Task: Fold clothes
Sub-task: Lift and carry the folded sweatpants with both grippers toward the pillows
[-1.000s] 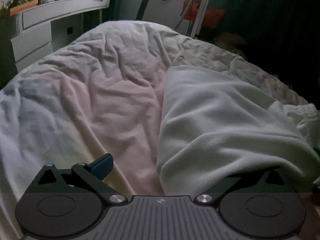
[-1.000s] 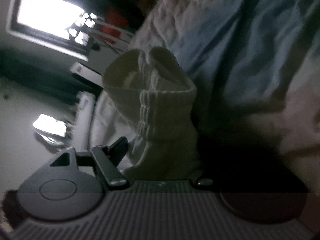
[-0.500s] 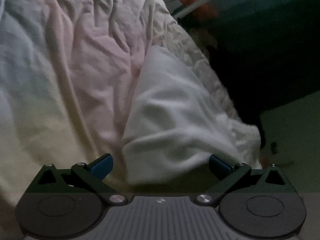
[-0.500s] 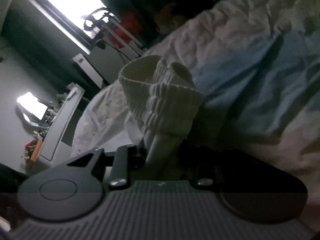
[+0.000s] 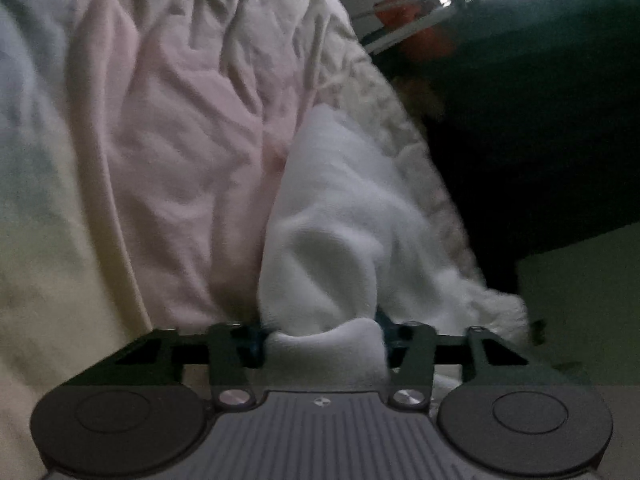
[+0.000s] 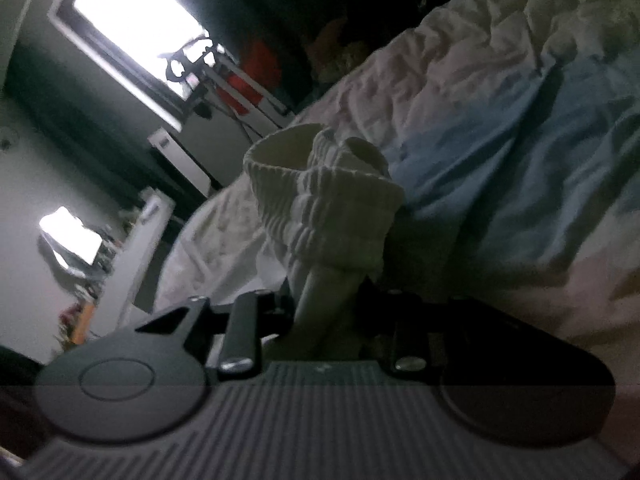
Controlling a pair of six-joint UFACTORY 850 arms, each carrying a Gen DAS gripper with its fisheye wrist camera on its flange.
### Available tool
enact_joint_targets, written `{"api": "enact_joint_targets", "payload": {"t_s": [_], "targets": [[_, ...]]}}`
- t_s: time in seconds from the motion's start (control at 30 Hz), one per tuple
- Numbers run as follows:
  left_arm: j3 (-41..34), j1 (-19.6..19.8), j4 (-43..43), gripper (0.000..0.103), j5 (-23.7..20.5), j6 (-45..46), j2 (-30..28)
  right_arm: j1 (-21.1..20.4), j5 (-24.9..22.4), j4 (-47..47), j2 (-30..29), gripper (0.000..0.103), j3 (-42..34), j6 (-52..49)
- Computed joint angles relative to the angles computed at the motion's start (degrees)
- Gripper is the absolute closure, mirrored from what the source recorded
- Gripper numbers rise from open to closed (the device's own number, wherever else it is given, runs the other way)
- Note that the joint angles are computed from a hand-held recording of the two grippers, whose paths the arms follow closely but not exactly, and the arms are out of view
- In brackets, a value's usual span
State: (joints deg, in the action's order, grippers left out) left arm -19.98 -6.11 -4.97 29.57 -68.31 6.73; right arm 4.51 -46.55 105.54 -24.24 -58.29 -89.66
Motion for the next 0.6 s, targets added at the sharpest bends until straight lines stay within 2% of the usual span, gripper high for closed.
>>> {"api": "enact_joint_targets", "payload": {"t_s": [0.2, 0.33, 0.43, 0.6], "targets": [[-0.53, -0.03, 7.6, 0.066, 3.06, -7.22, 4.16, -2.66, -3.39, 5.0, 5.41, 0.072, 3.55, -1.42], [-10.28, -1.63, 14.49, 0.067, -0.43, -9.7, -0.17, -6.4, -3.52, 7.31, 6.87, 0.072, 1.94, -0.09], [-22.24, -3.39, 19.35, 0.067, -4.28, -12.1, -8.54, -9.04, -0.03, 5.39, 4.52, 0.072, -4.35, 2.82], [-47.31, -6.25, 31.84, 0.067, -12.71, -20.94, -25.81, -12.68, 5.95, 1.18, -4.72, 0.072, -20.45, 12.65]]}}
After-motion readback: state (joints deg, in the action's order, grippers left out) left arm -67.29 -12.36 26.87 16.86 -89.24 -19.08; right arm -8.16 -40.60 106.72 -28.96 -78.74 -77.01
